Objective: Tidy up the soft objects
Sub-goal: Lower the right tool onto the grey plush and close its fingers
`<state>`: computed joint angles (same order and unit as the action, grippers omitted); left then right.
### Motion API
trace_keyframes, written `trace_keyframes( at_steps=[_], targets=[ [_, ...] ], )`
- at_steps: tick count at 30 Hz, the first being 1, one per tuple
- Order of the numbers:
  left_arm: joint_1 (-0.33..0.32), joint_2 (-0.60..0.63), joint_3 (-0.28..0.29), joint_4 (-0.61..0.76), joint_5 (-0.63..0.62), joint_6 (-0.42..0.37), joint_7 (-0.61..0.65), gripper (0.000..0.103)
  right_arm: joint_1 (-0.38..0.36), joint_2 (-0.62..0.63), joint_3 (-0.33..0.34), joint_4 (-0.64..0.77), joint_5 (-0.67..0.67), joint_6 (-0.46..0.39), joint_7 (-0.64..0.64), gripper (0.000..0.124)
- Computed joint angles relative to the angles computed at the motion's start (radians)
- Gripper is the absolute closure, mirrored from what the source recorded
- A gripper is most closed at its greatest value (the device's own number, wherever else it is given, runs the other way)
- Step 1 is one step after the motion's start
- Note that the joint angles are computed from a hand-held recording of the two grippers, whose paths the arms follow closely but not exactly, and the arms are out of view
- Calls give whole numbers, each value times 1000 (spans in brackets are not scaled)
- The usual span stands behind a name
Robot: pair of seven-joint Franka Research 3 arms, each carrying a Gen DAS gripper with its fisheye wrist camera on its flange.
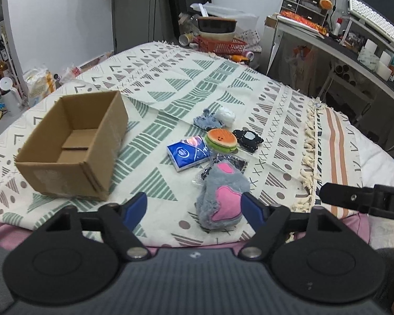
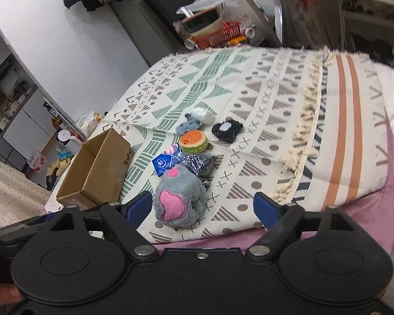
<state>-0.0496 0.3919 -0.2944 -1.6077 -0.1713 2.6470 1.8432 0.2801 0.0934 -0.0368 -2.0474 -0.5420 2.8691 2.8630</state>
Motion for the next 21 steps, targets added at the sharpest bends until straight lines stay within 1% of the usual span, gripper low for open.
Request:
trace_keyframes(
  at_steps=[4, 6, 8, 9, 10, 11, 13, 15, 17, 19, 21],
  targets=[
    [-25, 35, 11, 33, 27, -17, -48, 33, -13, 15, -2, -9, 79, 28, -26, 46],
    [-35, 50, 15, 44, 46, -23, -66, 35, -9, 22, -12, -6, 88, 28, -22, 47],
    [-45, 68, 20, 64, 68, -38, -85, 39, -5, 32, -20, -2, 93, 40, -20, 47],
    [-48, 78, 20, 74, 73, -43, -95, 42, -2, 38, -25, 2, 93, 41, -18, 49],
    [-51, 87, 20, 84, 78, -49, -105, 46, 1, 45, -29, 9, 98, 38, -19, 54],
    [-51, 97, 18, 95, 79, -55, -110, 47, -1, 54, -29, 14, 116, 39, -32, 57],
    [-51, 112, 14, 110, 81, -66, -119, 50, -12, 71, -20, 16, 191, 61, -89, 70],
    [-49, 125, 6, 125, 77, -78, -120, 53, -21, 89, -9, 20, 281, 79, -154, 78],
    [-48, 139, 0, 138, 71, -88, -121, 56, -22, 106, -8, 24, 352, 97, -200, 81],
    [-47, 155, -7, 156, 64, -104, -119, 60, -19, 125, -10, 36, 411, 104, -238, 87],
    [-53, 166, -7, 169, 66, -115, -122, 63, -26, 146, 0, 48, 485, 113, -288, 90]
  ],
)
